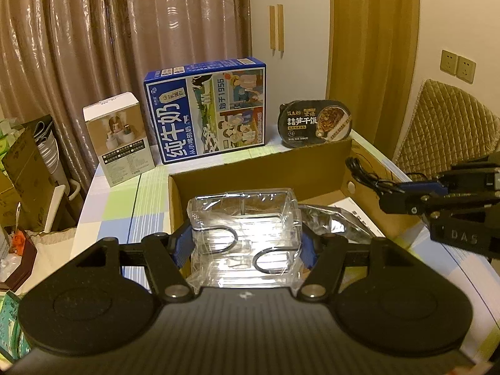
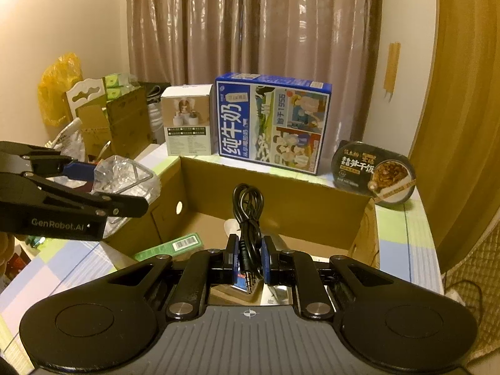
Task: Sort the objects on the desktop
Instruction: 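Carry the hook pack and cable with both tools over the cardboard box opening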
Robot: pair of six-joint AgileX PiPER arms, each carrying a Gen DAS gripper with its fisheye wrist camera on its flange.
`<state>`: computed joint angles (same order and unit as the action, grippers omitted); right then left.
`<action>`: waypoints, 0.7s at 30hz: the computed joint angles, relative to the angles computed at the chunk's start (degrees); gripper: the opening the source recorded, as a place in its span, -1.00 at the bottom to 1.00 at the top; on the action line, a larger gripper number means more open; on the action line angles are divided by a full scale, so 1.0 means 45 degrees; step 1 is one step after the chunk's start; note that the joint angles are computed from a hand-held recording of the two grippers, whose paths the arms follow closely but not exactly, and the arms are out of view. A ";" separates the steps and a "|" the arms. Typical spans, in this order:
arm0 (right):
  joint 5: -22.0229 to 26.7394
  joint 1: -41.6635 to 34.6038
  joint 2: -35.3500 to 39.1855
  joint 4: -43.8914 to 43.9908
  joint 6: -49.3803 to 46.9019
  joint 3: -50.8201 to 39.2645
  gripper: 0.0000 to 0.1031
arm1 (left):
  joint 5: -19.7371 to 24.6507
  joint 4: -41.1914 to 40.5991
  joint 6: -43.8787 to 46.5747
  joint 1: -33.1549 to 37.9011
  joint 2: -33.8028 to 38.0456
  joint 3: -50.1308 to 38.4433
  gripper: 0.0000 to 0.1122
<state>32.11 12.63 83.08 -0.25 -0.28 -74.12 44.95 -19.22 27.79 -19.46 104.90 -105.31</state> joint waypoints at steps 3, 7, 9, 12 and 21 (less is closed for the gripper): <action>-0.0002 -0.0148 0.0328 0.0283 -0.0195 -0.0199 -0.79 | 0.0239 0.0007 -0.0100 -0.0012 0.0501 -0.0699 0.09; -0.0008 -0.0250 0.0682 0.0459 -0.0392 -0.0459 -0.79 | 0.0513 0.0112 -0.0212 -0.0042 0.1038 -0.1446 0.09; -0.0025 -0.0312 0.0858 0.0561 -0.0467 -0.0592 -0.79 | 0.0620 0.0103 -0.0251 -0.0054 0.1230 -0.1712 0.09; -0.0036 -0.0371 0.1123 0.0696 -0.0591 -0.0779 -0.79 | 0.0787 0.0141 -0.0384 -0.0061 0.1571 -0.2148 0.09; -0.0128 -0.0648 0.1835 0.1247 -0.1152 -0.1188 -0.79 | 0.1118 0.0314 -0.0734 -0.0115 0.2501 -0.3104 0.09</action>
